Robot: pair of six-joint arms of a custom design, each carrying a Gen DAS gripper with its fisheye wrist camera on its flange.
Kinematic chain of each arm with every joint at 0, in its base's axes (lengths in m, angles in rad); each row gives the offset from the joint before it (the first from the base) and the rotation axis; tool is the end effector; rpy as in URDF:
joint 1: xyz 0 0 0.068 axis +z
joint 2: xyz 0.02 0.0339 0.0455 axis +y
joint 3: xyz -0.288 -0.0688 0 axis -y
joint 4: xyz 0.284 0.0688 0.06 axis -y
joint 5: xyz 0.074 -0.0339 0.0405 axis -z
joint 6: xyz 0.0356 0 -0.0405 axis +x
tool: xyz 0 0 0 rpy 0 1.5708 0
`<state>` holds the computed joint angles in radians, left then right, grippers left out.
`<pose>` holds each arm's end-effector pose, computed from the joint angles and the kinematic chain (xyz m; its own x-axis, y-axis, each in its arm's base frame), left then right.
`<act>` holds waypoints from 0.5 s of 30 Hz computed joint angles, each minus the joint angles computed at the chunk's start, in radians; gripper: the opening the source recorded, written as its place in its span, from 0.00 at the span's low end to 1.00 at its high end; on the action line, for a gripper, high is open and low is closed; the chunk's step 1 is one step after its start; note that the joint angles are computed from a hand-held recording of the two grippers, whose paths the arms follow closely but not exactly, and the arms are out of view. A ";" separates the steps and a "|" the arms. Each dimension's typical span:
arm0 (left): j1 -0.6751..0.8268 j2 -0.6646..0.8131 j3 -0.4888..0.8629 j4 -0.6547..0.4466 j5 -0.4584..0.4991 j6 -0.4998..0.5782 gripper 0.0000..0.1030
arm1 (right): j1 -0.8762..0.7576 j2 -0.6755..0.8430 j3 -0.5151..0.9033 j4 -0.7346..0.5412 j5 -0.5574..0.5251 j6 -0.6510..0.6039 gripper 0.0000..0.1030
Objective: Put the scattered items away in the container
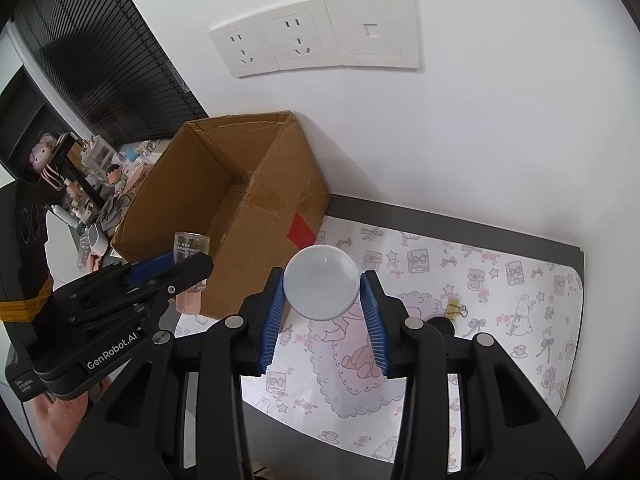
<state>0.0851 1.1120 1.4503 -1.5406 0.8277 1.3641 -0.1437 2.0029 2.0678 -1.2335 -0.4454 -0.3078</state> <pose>0.1774 -0.0112 0.4311 0.0116 0.6656 -0.7462 0.9521 0.2206 0.2116 0.4591 -0.0509 0.3557 -0.8565 -0.1523 -0.4931 -0.3118 0.9141 0.2592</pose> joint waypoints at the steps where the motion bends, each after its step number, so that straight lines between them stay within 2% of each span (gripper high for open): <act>1: 0.004 0.015 0.018 -0.003 0.002 -0.005 0.27 | 0.008 0.004 0.012 -0.004 0.001 0.004 0.38; 15: 0.031 0.225 0.261 0.003 -0.019 -0.102 0.27 | 0.149 0.079 0.151 -0.043 0.045 0.040 0.38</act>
<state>0.1161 1.3374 1.7109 -1.5376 0.8088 1.2618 0.0054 2.0820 2.2186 -1.2762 -0.4001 -0.2675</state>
